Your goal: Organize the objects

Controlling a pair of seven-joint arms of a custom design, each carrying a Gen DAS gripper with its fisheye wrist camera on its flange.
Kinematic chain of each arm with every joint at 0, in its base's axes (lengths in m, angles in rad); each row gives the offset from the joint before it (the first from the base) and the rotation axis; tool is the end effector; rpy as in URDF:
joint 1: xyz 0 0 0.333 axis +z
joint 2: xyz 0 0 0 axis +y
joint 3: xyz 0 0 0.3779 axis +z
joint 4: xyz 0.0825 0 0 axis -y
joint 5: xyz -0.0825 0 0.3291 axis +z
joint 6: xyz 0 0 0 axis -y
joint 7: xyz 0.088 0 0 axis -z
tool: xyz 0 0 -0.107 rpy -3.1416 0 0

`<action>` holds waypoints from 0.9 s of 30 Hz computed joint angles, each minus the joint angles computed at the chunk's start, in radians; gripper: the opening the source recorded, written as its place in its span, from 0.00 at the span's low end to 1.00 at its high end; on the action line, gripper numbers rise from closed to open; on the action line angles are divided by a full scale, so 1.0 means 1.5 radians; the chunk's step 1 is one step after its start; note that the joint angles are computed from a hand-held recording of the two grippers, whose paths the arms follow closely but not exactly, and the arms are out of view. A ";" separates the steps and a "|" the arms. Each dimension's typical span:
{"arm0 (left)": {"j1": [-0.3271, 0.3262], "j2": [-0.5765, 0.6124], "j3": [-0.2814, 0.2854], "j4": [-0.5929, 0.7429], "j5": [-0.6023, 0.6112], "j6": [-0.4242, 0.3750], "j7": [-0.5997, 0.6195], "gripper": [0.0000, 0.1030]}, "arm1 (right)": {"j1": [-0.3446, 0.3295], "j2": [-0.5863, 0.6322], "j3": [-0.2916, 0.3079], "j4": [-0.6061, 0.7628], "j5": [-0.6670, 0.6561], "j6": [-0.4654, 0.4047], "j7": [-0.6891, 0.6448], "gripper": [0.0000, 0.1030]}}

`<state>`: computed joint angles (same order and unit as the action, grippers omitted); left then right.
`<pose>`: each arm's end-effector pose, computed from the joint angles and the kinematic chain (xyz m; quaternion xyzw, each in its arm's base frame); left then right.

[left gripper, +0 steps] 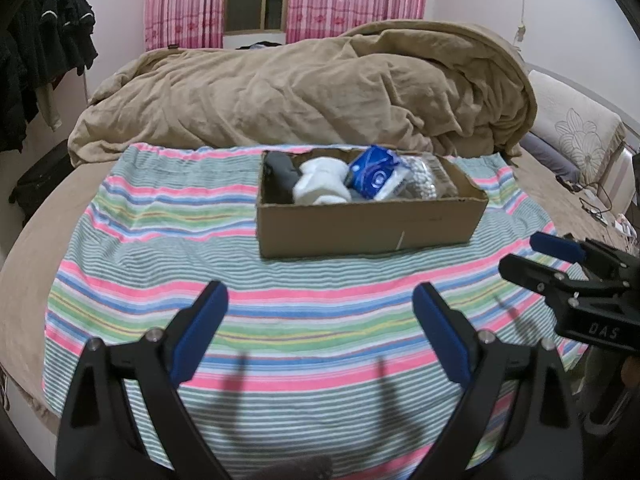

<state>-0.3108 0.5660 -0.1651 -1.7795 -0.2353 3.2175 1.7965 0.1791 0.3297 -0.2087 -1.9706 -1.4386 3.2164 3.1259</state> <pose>0.6450 -0.2770 0.4351 -0.5032 0.7525 -0.3767 0.1963 0.5848 0.0918 0.4459 -0.6201 0.6658 -0.2762 0.3095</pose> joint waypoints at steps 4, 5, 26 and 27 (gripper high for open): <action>0.008 0.000 -0.008 -0.003 -0.001 -0.001 0.000 0.92 | 0.001 0.000 -0.001 0.000 0.001 0.000 0.001 0.72; 0.008 0.000 -0.008 -0.004 -0.001 0.000 0.000 0.92 | 0.001 0.000 0.000 0.000 0.001 -0.001 0.000 0.72; 0.010 -0.002 -0.011 -0.009 -0.004 0.010 0.001 0.92 | -0.003 0.000 0.006 0.000 -0.001 -0.003 0.001 0.72; 0.011 -0.002 -0.011 -0.009 -0.004 0.011 0.001 0.92 | -0.001 0.001 0.003 0.002 -0.006 -0.003 0.006 0.72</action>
<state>-0.2949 0.5637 -0.1812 -1.7924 -0.2412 3.2334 1.7986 0.1774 0.3311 -0.2044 -1.9677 -1.4481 3.2123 3.1349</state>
